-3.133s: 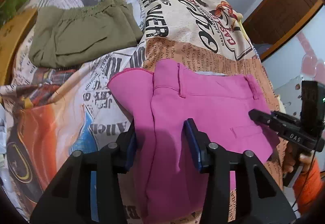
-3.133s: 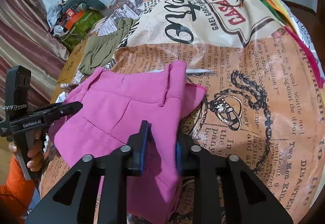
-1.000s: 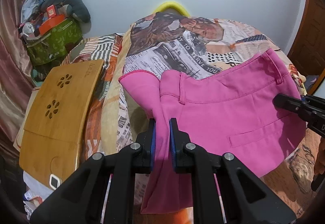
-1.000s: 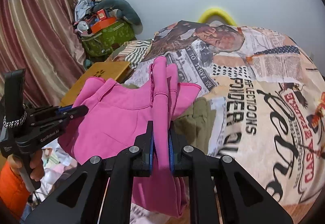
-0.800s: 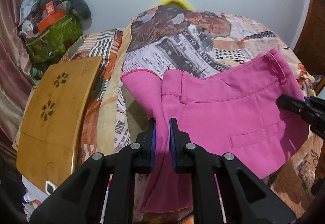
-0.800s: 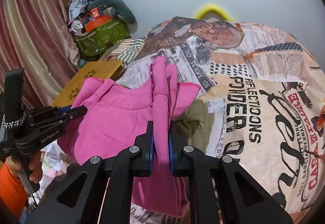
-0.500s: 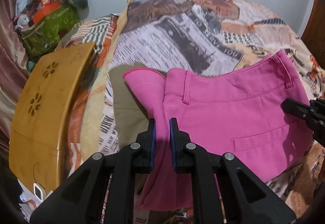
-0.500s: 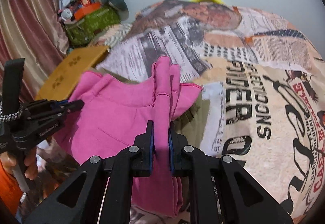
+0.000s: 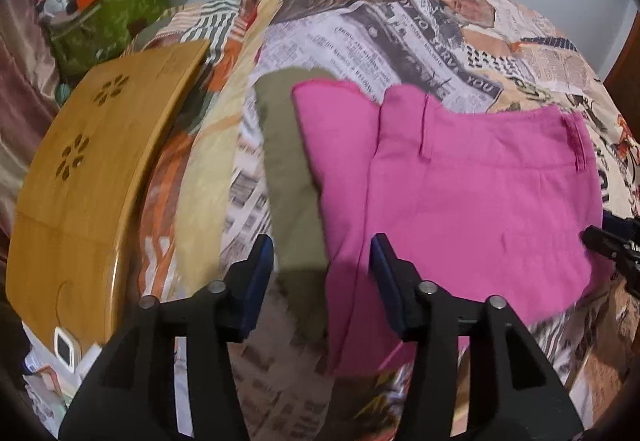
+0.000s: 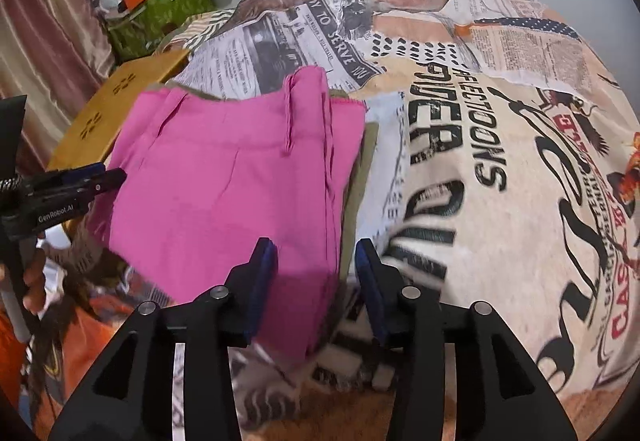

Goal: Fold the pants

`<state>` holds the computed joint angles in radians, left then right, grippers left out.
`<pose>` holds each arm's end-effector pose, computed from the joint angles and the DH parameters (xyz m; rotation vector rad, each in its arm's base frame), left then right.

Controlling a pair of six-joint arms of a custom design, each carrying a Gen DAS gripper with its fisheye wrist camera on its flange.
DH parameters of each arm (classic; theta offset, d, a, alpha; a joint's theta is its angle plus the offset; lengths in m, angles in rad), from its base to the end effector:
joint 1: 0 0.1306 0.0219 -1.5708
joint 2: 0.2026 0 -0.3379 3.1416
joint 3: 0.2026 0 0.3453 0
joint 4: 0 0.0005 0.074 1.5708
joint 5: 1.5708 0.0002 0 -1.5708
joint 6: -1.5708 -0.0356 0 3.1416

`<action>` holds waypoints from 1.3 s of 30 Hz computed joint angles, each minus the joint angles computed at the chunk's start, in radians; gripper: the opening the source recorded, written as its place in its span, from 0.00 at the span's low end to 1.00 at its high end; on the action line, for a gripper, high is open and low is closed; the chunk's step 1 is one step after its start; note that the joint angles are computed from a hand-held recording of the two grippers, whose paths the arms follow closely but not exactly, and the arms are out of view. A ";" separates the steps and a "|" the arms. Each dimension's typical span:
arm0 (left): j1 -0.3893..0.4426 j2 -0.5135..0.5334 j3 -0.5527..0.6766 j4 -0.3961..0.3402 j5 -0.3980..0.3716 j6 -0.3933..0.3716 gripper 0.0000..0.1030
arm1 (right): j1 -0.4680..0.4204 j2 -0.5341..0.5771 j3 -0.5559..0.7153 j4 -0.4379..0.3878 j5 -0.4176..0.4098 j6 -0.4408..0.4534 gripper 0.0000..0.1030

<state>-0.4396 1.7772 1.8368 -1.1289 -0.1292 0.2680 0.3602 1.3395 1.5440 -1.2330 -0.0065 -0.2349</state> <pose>0.5025 -0.2318 0.3653 0.1818 2.6208 -0.0737 0.3807 0.1431 0.4445 -0.1661 2.6110 0.2213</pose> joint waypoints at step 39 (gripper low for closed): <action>-0.523 -0.430 0.226 -0.229 -0.524 0.102 0.56 | 0.483 -0.345 0.354 -0.104 0.434 -0.068 0.44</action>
<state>-0.9629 1.3468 2.0631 -1.3582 -0.6527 0.3698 0.8434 0.9947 1.8979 -1.3374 0.4275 -0.3024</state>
